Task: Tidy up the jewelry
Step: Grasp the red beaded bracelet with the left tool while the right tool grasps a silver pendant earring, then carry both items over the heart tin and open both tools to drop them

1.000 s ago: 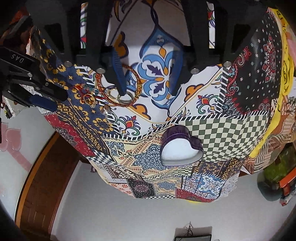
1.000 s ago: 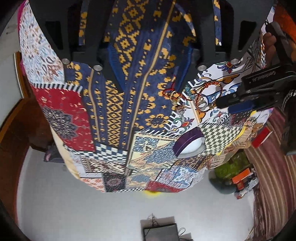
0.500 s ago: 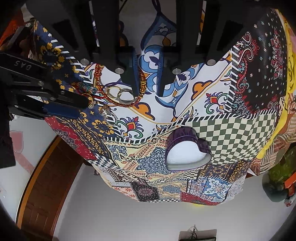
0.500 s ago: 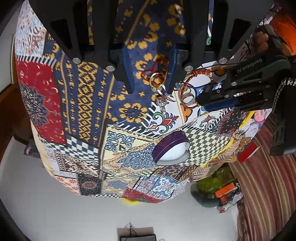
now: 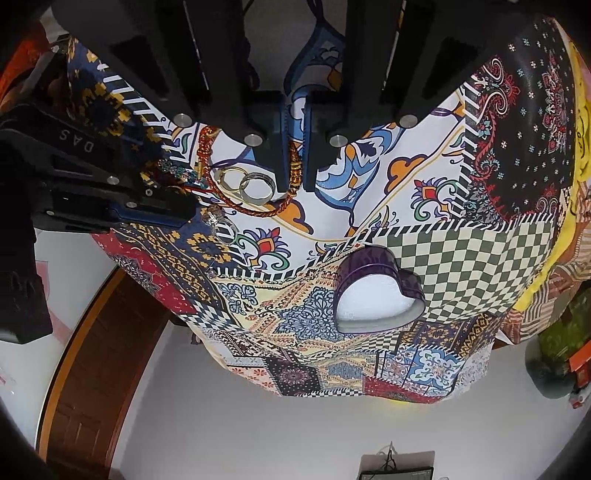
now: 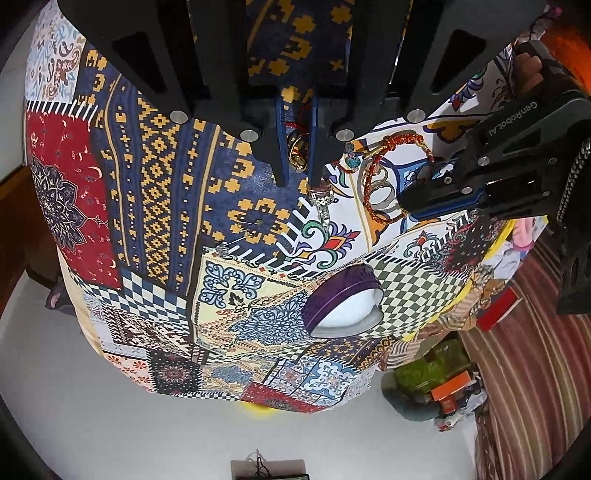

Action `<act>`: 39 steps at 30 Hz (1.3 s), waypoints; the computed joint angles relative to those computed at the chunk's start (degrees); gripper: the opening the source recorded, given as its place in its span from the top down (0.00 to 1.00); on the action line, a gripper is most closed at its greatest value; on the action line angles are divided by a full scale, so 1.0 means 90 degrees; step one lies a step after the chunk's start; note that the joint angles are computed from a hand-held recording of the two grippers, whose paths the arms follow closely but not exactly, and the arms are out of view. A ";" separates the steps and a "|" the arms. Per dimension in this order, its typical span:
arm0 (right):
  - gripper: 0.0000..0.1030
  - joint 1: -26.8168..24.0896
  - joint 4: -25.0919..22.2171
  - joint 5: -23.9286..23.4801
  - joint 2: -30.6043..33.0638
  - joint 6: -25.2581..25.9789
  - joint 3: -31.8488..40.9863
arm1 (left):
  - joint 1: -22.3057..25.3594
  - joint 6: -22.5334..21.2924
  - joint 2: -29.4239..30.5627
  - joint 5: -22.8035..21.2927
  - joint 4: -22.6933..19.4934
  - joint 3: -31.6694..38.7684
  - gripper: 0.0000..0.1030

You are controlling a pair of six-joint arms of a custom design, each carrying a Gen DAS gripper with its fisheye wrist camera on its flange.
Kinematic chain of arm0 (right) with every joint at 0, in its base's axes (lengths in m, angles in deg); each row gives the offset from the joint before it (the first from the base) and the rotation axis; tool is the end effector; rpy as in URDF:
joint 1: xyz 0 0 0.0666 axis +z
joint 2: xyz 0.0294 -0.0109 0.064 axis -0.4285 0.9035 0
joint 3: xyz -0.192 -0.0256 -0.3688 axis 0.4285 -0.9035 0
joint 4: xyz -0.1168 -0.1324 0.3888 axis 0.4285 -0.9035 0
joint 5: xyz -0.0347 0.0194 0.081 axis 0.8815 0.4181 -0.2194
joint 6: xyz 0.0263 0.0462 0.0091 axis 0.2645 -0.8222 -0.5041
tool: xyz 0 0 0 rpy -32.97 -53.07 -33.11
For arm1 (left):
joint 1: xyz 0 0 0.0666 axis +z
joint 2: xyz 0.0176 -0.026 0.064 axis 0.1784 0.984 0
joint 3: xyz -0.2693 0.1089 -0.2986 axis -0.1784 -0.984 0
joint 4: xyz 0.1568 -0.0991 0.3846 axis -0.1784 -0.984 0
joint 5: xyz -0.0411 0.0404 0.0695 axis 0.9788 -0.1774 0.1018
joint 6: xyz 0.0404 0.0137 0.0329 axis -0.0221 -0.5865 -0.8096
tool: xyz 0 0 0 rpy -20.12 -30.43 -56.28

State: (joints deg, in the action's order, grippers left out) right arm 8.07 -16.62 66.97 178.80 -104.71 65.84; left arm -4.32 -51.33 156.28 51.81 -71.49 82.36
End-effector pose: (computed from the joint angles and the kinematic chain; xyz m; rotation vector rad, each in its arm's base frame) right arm 0.5759 0.3738 0.4144 -0.1829 2.4792 0.2416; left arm 0.6258 -0.1737 0.3773 0.4717 2.3930 -0.4472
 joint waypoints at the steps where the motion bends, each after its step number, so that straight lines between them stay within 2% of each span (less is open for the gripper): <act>1: 0.91 0.0004 0.0007 0.0015 -0.0009 -0.0015 -0.0004 | 0.0000 -0.0006 -0.0023 -0.0022 0.0026 -0.0017 0.95; 10: 0.91 0.0010 0.0191 0.0212 -0.0255 -0.0167 -0.0092 | 0.0067 0.0027 -0.0239 -0.0085 0.0278 -0.0056 0.95; 22: 0.91 0.0110 0.0353 0.0644 -0.0230 -0.0032 0.0358 | 0.0304 0.0032 -0.0285 -0.0154 0.0611 0.0224 0.95; 32: 0.91 0.0113 0.0398 0.0633 0.0289 0.0168 0.1237 | 0.0434 -0.0068 -0.0006 -0.0440 0.0855 0.0727 0.95; 39: 0.91 0.0066 0.0279 0.0680 0.0859 0.0460 0.2079 | 0.0501 -0.0107 0.0435 -0.0534 0.0759 0.1338 0.95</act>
